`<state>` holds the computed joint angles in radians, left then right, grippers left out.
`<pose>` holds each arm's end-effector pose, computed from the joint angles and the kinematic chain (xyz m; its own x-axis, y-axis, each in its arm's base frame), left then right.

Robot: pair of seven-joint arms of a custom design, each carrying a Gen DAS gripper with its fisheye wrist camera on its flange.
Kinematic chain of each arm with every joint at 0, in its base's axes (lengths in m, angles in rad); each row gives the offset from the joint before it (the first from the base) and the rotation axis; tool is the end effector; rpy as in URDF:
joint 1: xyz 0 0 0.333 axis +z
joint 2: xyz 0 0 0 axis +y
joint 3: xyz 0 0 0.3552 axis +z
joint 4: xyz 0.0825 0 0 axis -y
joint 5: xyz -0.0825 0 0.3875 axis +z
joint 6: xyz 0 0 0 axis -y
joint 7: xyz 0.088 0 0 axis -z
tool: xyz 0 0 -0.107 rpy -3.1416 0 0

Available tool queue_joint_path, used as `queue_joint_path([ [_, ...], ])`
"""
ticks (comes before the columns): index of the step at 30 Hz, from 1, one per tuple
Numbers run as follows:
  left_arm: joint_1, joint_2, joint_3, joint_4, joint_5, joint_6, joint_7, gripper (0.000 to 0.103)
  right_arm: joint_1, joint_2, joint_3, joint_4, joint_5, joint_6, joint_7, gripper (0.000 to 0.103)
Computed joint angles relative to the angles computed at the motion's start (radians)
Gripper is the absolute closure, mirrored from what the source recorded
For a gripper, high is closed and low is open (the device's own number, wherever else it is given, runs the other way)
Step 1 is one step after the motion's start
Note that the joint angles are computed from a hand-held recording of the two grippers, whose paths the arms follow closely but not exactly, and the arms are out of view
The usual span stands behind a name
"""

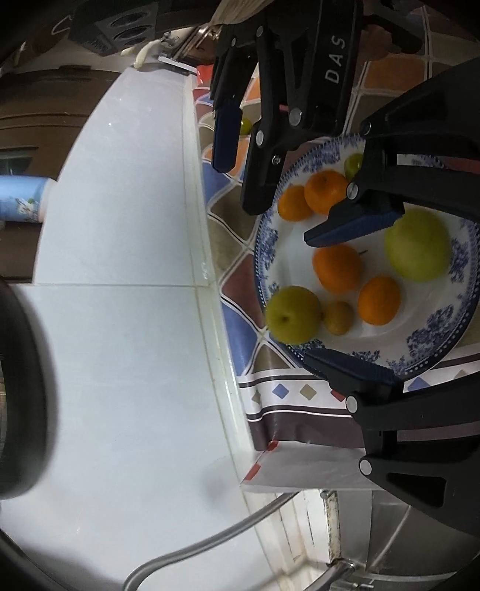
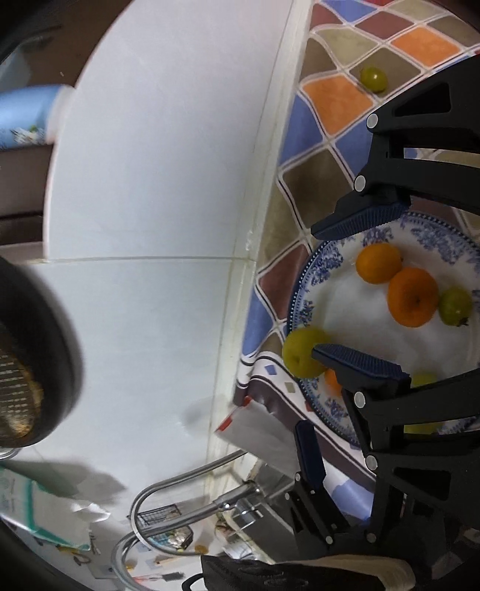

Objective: Organize fruits
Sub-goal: 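Lower both fruits onto the plate and open both tools, then reach the right tool to the small yellow lemon and grasp it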

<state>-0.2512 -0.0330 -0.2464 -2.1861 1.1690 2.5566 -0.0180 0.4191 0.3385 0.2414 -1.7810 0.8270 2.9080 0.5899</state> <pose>0.4836 -0.2789 0.4747 0.2081 -0.9778 -0.0243 -0.6255 -0.1139 -0.7719 0.5892 0.3743 0.4815 0.7732 -0.6316 -0.0576 -0.4271 -0.4514 -0.7835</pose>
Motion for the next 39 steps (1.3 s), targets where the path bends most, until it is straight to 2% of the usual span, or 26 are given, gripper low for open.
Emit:
queue_joint_path([
  [3,-0.018,-0.021,-0.019,0.002,-0.01,-0.049,-0.011,0.041,-0.025,-0.045,0.022,-0.045,0.063,0.015,-0.046,0.044],
  [10,-0.077,-0.06,-0.08,0.008,-0.009,-0.2,-0.086,0.033,-0.033,-0.176,0.013,-0.182,0.214,0.076,-0.168,0.044],
  [16,-0.142,-0.067,-0.126,0.035,-0.013,-0.33,-0.167,0.028,-0.017,-0.298,-0.029,-0.294,0.386,0.102,-0.312,0.04],
  [24,-0.216,-0.025,-0.153,0.092,-0.011,-0.405,-0.209,0.024,0.026,-0.432,-0.101,-0.417,0.587,0.142,-0.507,0.04],
  [30,-0.275,0.054,-0.152,0.161,-0.002,-0.437,-0.197,0.023,0.015,-0.495,-0.142,-0.502,0.555,0.129,-0.479,0.04],
  [33,-0.306,0.102,-0.144,0.205,0.003,-0.467,-0.177,0.023,-0.001,-0.511,-0.159,-0.535,0.504,0.12,-0.439,0.04],
  [39,-0.351,0.191,-0.113,0.284,-0.013,-0.469,-0.139,0.023,-0.037,-0.507,-0.191,-0.571,0.409,0.087,-0.375,0.04],
])
